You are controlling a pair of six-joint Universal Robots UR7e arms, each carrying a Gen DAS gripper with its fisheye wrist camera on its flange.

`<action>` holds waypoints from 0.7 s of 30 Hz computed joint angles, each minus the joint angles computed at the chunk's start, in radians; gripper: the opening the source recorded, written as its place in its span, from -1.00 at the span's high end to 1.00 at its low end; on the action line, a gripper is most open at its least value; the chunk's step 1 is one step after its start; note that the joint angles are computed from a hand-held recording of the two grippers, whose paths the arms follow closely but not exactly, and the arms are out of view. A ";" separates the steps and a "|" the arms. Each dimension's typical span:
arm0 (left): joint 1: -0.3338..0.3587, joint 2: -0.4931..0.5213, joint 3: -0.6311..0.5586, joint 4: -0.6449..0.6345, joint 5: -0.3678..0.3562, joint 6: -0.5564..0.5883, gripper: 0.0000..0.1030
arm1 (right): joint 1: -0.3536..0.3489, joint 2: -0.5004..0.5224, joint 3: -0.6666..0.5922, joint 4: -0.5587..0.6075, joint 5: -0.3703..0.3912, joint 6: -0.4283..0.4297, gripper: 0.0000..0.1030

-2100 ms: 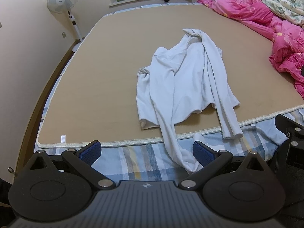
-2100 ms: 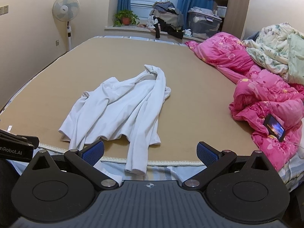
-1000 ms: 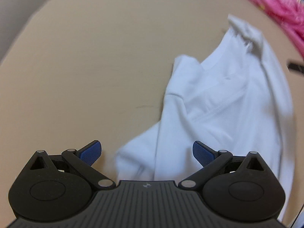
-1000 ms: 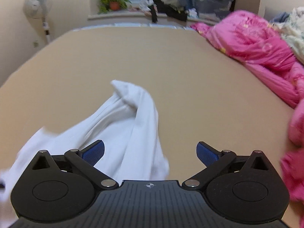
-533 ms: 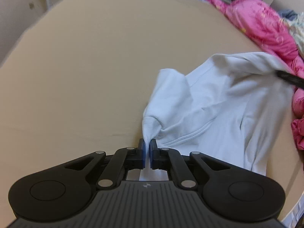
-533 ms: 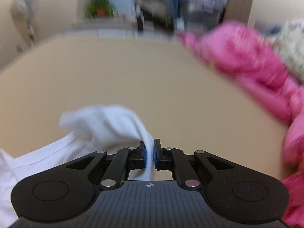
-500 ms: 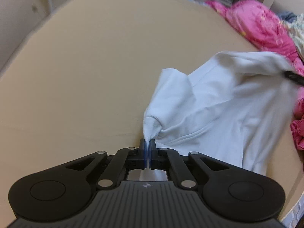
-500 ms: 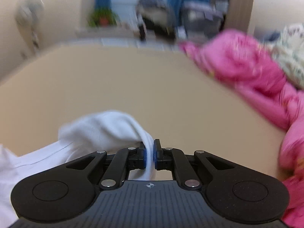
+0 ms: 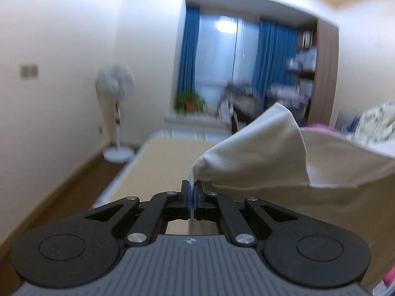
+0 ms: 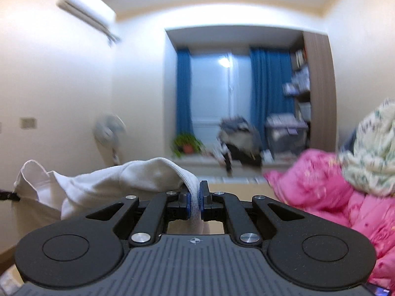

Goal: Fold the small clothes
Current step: 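Lift the shirt with both tools and shake it out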

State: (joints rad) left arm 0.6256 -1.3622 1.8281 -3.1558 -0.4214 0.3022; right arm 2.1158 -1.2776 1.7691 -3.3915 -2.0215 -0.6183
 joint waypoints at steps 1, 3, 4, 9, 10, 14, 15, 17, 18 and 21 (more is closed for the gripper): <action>-0.045 -0.034 0.023 -0.004 0.027 -0.002 0.97 | 0.027 -0.036 0.033 -0.004 -0.004 0.003 0.88; -0.140 -0.096 0.062 0.014 0.086 -0.023 0.97 | 0.085 -0.108 0.085 0.001 -0.014 -0.002 0.88; -0.181 -0.116 0.073 0.017 0.117 -0.026 0.97 | 0.112 -0.134 0.102 0.003 -0.021 -0.007 0.88; -0.298 -0.133 0.053 0.043 0.220 -0.015 0.97 | 0.210 -0.230 0.135 0.075 -0.057 0.009 0.87; -0.300 -0.133 0.042 0.070 0.227 -0.031 0.97 | 0.213 -0.237 0.135 0.084 -0.053 0.006 0.87; -0.206 -0.076 -0.023 0.227 0.187 -0.134 0.97 | 0.166 -0.219 0.124 0.107 -0.029 0.038 0.87; -0.169 -0.068 -0.040 0.309 0.170 -0.189 0.97 | 0.140 -0.205 0.117 0.119 -0.020 0.058 0.87; -0.066 0.003 -0.101 0.389 0.113 -0.231 0.96 | 0.082 -0.168 0.095 0.152 -0.010 0.101 0.87; -0.006 0.053 -0.141 0.421 0.086 -0.245 0.96 | 0.048 -0.140 0.080 0.175 -0.009 0.134 0.87; 0.159 0.255 -0.341 0.565 0.038 -0.334 0.91 | -0.076 0.004 -0.031 0.254 -0.033 0.194 0.87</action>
State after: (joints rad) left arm 0.7844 -1.1070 1.4872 -2.5912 -0.3836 -0.0321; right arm 2.0397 -1.2741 1.7377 -3.1372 -2.0545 -0.4242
